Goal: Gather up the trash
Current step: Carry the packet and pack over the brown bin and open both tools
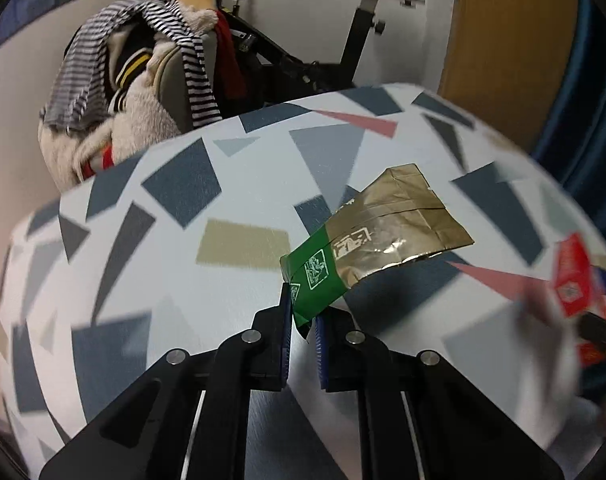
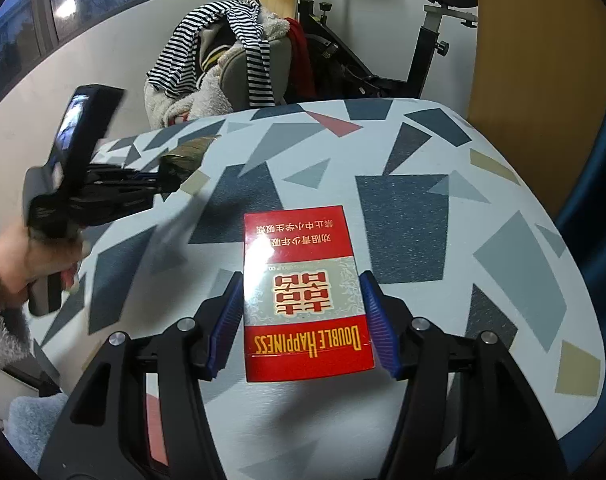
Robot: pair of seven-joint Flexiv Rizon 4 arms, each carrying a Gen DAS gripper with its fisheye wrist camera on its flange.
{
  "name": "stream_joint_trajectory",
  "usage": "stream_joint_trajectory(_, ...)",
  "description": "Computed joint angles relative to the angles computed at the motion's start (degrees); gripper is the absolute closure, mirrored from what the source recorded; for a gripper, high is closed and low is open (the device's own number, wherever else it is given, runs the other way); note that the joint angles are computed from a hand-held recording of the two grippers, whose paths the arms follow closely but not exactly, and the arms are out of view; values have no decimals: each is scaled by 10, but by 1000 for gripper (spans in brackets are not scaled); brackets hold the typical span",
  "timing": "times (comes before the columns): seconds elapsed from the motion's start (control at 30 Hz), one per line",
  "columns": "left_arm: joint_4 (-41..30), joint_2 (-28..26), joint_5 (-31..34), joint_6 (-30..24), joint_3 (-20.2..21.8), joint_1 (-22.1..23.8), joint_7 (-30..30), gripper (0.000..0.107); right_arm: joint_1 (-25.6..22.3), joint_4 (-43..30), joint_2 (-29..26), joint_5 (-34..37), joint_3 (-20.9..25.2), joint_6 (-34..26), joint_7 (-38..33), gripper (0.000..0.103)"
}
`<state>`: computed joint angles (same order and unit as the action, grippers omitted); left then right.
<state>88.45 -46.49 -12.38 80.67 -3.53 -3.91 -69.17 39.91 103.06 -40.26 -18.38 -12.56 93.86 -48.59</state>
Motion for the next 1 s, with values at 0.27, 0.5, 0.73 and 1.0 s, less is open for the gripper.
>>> stream_joint_trajectory(0.27, 229, 119, -24, 121, -102, 84, 13, 96, 33, 23, 22, 1, -11, 5, -4, 44)
stream_joint_trajectory(0.5, 397, 193, 9, 199, -233, 217, -33, 96, 96, 62, 51, -9, -48, 3, 13, 44)
stream_joint_trajectory(0.73, 497, 234, 83, 242, -300, 309, -101, 96, 159, 101, 65, -9, -92, 19, 28, 44)
stream_joint_trajectory(1.0, 571, 231, 156, 282, -300, 341, -172, 96, 230, 148, 82, 19, -129, 34, 19, 44)
